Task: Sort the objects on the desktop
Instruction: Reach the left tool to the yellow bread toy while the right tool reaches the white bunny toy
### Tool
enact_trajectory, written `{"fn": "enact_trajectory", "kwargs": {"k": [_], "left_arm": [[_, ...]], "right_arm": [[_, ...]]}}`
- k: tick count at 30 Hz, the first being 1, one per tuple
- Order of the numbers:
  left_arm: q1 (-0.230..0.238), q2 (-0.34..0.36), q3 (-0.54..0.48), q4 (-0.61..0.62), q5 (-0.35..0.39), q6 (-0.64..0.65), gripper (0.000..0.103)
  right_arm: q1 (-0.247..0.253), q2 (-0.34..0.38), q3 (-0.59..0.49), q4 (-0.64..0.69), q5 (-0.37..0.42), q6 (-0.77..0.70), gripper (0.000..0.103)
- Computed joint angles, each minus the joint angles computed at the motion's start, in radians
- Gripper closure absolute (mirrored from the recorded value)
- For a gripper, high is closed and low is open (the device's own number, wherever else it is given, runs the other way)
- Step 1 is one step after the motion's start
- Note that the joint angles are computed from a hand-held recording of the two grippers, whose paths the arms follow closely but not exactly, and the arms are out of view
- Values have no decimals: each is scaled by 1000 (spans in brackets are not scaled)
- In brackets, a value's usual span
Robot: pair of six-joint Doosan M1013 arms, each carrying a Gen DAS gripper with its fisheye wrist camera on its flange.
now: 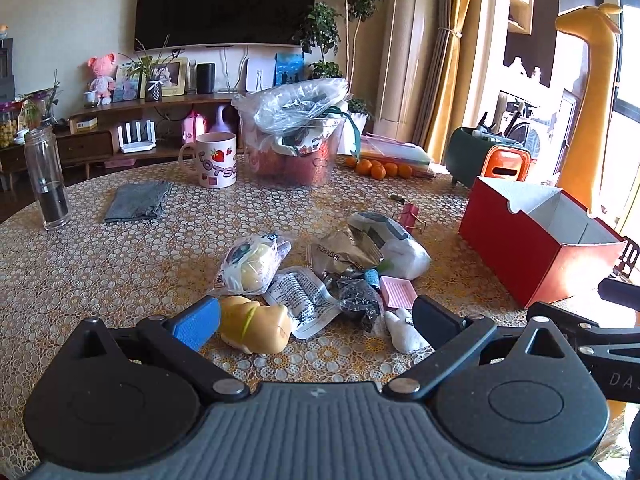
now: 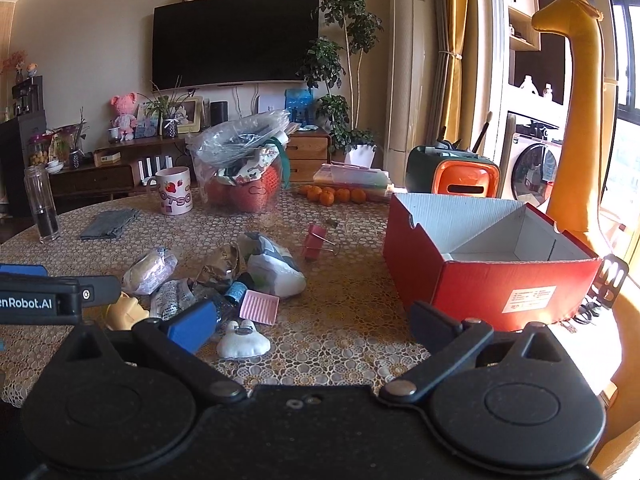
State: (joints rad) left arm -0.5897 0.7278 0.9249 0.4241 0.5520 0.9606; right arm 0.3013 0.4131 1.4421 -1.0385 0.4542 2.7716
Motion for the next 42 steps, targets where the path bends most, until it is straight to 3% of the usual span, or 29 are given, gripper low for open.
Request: {"fn": "enact_trajectory", "kwargs": {"k": [13,22,29,42], "left_arm": [[24,130,-176,-20,175,53,1],[41,192,-263,-31,229,88,1],[49,212,-291,-78,238,143,1],[53,220,-303,-124,253,173,21]], "right_arm": [[-18,97,-94,283,-33,-351,4],[-30,167,-175,504,3,-588,8],[-33,205,-223,566,40,-642,16],[-40,224,-246,650,75,-700,29]]}}
